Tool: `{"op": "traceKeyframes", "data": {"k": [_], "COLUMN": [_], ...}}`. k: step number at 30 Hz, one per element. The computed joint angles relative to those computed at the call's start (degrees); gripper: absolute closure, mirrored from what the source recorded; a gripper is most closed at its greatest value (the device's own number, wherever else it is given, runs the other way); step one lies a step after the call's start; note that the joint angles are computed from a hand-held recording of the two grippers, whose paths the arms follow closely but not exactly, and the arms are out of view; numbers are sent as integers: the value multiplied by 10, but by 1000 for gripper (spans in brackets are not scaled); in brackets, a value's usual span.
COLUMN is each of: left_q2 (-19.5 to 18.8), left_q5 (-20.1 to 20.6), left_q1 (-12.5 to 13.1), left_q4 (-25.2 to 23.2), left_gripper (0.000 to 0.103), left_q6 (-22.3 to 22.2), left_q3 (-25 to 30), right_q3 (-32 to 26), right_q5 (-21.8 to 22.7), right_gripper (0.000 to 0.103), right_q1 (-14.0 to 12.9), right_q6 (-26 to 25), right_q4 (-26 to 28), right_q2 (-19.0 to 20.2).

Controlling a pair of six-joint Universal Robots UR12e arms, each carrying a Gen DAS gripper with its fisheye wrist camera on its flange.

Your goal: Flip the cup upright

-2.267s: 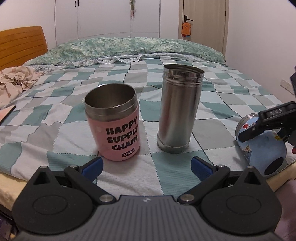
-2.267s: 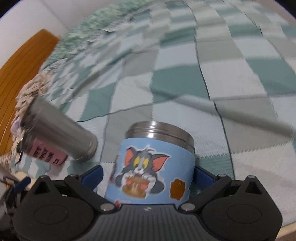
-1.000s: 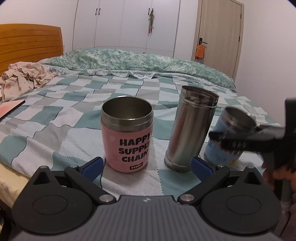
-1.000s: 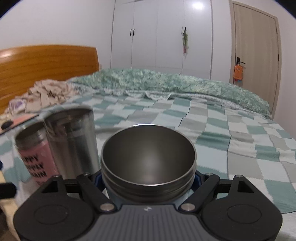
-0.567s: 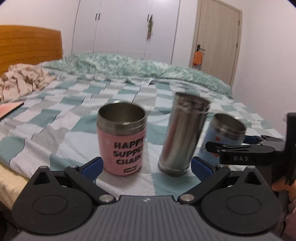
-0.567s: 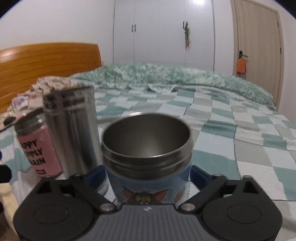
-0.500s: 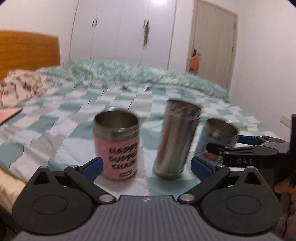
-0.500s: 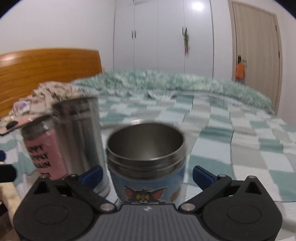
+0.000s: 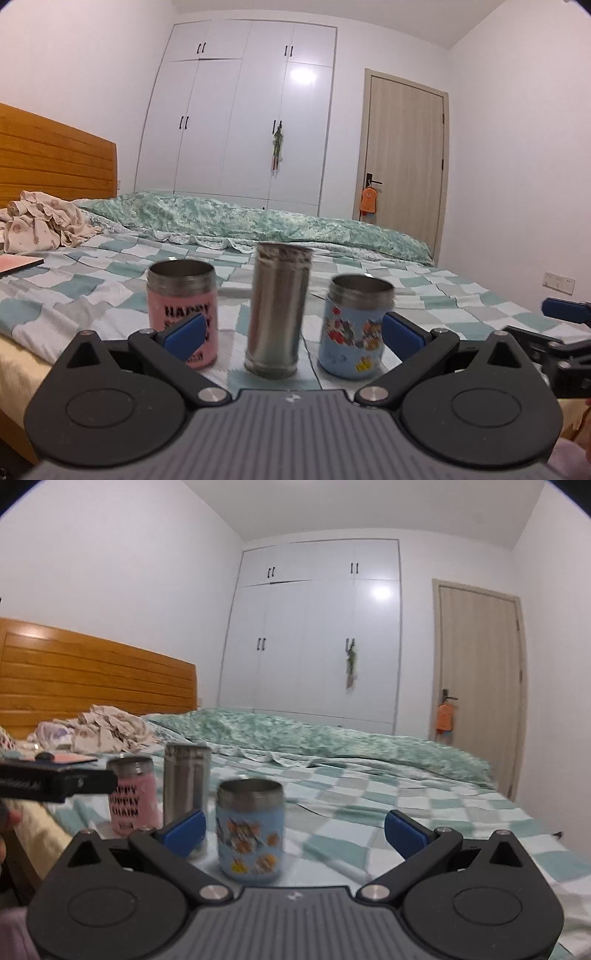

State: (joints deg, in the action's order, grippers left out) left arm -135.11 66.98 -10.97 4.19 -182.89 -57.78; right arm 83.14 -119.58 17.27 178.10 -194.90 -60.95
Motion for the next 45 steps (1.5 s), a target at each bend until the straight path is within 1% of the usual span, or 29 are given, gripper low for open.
{"op": "traceKeyframes", "data": {"k": [3,6,8,13,16,18,24,45], "left_q2": [5,6,7,7,6,6,7,8], "left_q5": [7,17,24,20,19,16,14,9], "left_q1": [-5,-10,-13,-14,-15,-15,-17,-16], "left_q4": [15,36,44,96,115,118,119,127], "left_gripper": [0,0,0,0,0,0,0,0], "left_q6": [10,15,22,18,20,23,28,33], "left_q3": [-20,-37,-47,-62,-67,-68,-71,-73], "right_q3": [32,51,61,70,71,69,66,62], "right_q5": [-16,-37,-47,-65,-76,-79,-83,-87], "right_gripper": [0,0,0,0,0,0,0,0], "right_q1": [6,12,16,17,20,21,22,23], "right_q6": [1,-12,-12,-3,-15,-24,-28,-32], "right_q4": [-24,-49,-59,-76,-95,-105,-111,-116], "right_q2": [-11,-14,-15,-15,-11,-9,-5,0]}}
